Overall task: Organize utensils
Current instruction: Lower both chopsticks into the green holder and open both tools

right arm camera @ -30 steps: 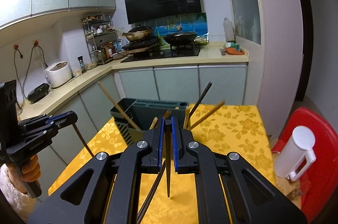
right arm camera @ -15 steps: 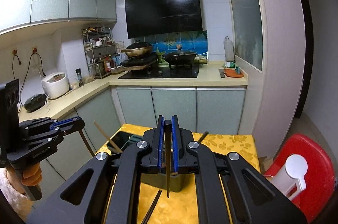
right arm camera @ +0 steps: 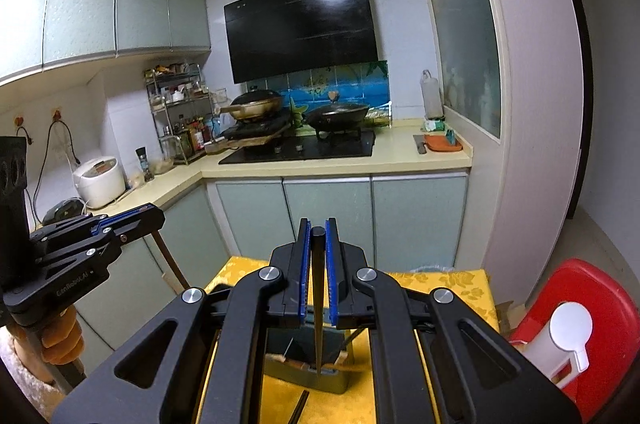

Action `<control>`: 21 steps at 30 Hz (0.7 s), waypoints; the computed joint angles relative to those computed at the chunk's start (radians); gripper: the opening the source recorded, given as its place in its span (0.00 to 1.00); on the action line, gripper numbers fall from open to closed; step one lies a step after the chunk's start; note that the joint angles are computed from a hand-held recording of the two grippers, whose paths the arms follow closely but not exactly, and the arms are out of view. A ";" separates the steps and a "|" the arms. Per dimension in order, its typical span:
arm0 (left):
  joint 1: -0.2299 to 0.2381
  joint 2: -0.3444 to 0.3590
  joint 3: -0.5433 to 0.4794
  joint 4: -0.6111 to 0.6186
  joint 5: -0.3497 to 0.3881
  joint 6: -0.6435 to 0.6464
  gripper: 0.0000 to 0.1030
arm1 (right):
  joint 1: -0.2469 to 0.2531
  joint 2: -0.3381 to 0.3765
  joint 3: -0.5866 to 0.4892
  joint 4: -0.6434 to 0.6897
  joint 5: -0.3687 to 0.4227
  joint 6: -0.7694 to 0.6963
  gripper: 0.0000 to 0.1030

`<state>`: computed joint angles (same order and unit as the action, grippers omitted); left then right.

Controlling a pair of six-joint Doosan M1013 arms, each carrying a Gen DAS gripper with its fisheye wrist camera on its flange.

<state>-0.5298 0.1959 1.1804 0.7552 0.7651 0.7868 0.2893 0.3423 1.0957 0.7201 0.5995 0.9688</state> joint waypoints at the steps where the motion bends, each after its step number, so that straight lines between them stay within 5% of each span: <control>1: 0.000 0.006 -0.010 0.009 0.002 -0.003 0.06 | 0.001 0.003 -0.006 -0.002 -0.002 0.002 0.08; 12: 0.015 0.054 -0.062 0.056 0.007 -0.057 0.06 | 0.015 0.028 -0.047 -0.012 -0.038 -0.002 0.08; 21: 0.036 0.066 -0.008 -0.015 0.009 -0.065 0.06 | 0.033 0.064 -0.067 -0.102 0.030 0.066 0.08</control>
<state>-0.4943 0.2621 1.1723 0.7404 0.7737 0.7213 0.3224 0.4059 1.0286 0.6181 0.6296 1.0344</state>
